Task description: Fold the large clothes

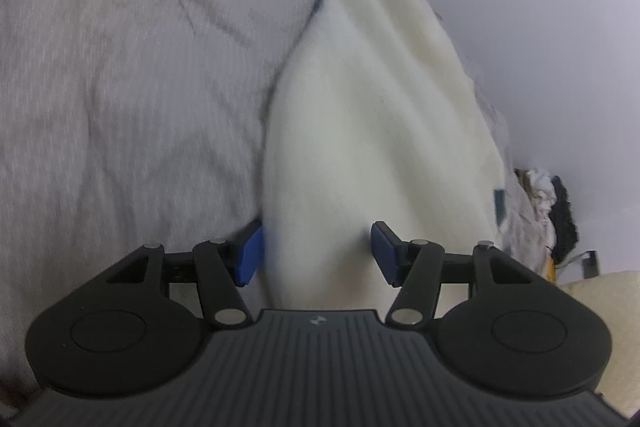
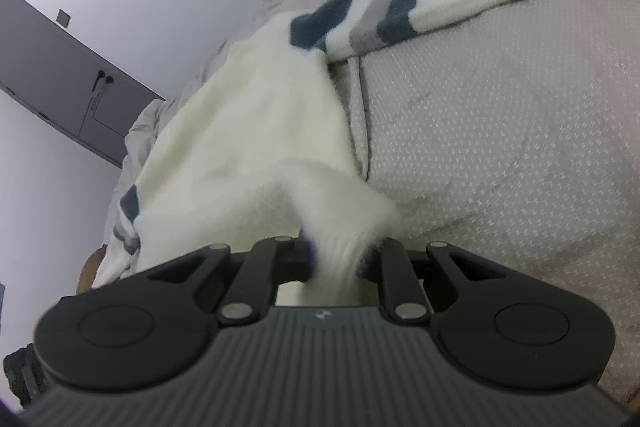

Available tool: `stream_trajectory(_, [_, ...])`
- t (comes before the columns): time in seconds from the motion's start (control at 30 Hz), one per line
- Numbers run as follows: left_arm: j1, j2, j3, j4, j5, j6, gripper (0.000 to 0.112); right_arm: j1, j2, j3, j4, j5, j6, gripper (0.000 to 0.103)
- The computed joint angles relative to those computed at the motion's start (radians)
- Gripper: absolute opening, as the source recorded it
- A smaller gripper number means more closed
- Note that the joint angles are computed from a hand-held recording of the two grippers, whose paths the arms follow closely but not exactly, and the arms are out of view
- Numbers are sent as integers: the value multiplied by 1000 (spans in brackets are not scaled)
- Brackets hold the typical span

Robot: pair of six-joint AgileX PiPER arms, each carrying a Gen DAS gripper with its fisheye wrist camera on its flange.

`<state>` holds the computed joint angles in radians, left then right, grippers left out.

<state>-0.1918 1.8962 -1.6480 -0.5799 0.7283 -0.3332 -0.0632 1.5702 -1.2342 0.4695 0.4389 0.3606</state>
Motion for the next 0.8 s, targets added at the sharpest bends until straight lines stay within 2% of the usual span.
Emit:
stream_trajectory(0.1, [-11, -34, 45, -28, 4, 46, 58, -12, -10, 17, 78, -7, -69, 16])
stream_trajectory(0.17, [-23, -51, 56, -16, 12, 54, 37, -17, -23, 24, 119, 7, -106, 16])
stream_trajectory(0.2, [-30, -56, 55, -4, 22, 52, 32, -16, -30, 21, 128, 25, -121, 16])
stream_trajectory(0.23, [-37, -59, 47, 13, 40, 52, 21, -14, -39, 16, 136, 48, -144, 16])
stream_trajectory(0.37, [-26, -92, 29, 19, 75, 60, 9, 6, -87, -1, 97, 125, -140, 16])
stream_trajectory(0.67, [75, -190, -86, 115, 245, 88, 8, 159, -143, -140, -143, 316, -54, 16])
stream_trajectory(0.8, [90, -129, -193, 222, 391, 63, 8, 252, -113, -212, -288, 412, 9, 16])
